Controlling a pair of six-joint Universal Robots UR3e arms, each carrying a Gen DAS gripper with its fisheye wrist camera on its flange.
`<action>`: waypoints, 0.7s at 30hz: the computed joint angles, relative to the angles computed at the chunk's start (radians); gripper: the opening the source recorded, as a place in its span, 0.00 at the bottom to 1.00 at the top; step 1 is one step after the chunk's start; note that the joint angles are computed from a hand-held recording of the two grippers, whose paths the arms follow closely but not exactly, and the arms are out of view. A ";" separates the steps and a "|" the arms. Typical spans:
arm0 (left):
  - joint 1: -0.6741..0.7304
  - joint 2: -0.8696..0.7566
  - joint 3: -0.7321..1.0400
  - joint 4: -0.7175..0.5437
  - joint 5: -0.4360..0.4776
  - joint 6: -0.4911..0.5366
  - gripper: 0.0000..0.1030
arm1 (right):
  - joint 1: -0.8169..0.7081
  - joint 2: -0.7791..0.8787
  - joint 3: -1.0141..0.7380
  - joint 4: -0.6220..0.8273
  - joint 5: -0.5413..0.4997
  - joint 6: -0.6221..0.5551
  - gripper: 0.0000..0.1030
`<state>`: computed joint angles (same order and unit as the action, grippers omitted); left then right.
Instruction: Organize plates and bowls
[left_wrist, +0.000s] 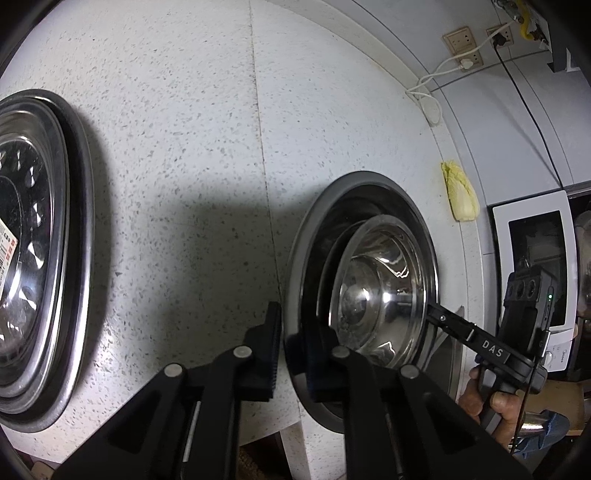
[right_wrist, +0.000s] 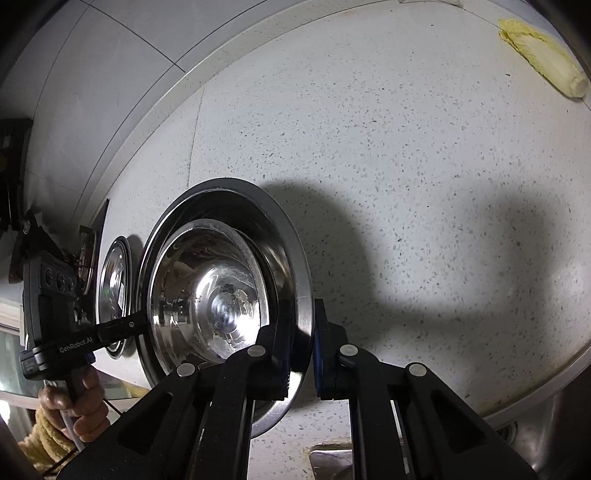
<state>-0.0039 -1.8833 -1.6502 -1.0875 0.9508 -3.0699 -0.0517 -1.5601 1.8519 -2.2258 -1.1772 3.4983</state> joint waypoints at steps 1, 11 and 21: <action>0.002 0.000 -0.001 -0.001 -0.002 0.002 0.10 | -0.003 -0.002 0.003 -0.002 0.005 0.000 0.08; -0.014 0.009 0.010 0.008 0.012 -0.006 0.09 | -0.007 -0.023 0.007 0.009 0.009 -0.002 0.08; -0.001 0.021 0.049 -0.037 -0.006 0.009 0.09 | -0.017 -0.041 -0.028 0.053 0.010 0.005 0.08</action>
<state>-0.0046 -1.8619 -1.6013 -1.1249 0.9444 -3.0608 -0.0686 -1.6008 1.8234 -2.1728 -1.1668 3.5035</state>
